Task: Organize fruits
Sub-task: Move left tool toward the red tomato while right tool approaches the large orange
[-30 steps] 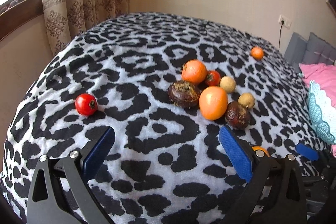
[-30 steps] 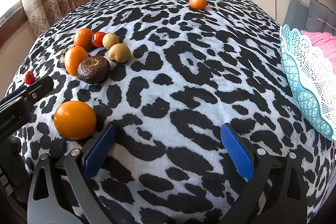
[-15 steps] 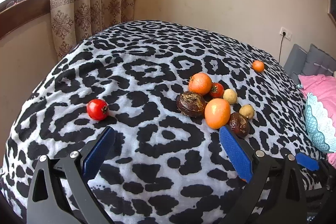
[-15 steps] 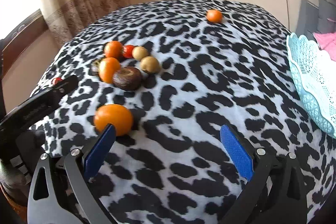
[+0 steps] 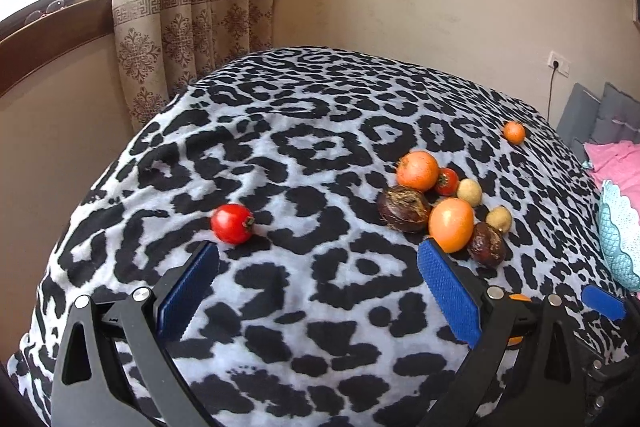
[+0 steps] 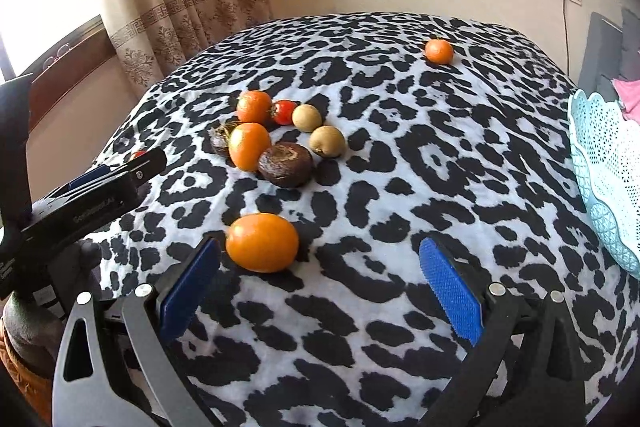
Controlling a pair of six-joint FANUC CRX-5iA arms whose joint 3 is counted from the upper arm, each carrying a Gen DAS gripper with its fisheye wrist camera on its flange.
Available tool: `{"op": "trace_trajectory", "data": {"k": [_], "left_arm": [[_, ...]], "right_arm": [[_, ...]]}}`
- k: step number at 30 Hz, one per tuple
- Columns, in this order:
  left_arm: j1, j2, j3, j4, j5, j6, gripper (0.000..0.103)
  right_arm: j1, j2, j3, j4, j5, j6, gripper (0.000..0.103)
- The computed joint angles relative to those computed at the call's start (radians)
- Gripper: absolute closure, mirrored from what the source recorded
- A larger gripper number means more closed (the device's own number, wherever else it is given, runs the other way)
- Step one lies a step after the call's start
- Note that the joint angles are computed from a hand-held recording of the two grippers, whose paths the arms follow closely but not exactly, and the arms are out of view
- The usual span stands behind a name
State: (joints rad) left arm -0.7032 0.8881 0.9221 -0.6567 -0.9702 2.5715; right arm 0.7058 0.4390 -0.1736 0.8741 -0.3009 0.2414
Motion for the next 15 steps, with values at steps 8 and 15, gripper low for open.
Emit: {"op": "trace_trajectory", "data": {"k": [8,15], "left_arm": [[0.014,-0.028,-0.039,-0.015,-0.008,0.025,0.005],[0.084,-0.067,-0.128,0.107,0.050,0.018,0.020]], "right_arm": [[-0.011,-0.005,-0.021,0.085,0.042,-0.068,0.002],[0.001,0.009,0.006,-0.013,0.032,0.021,0.002]]}}
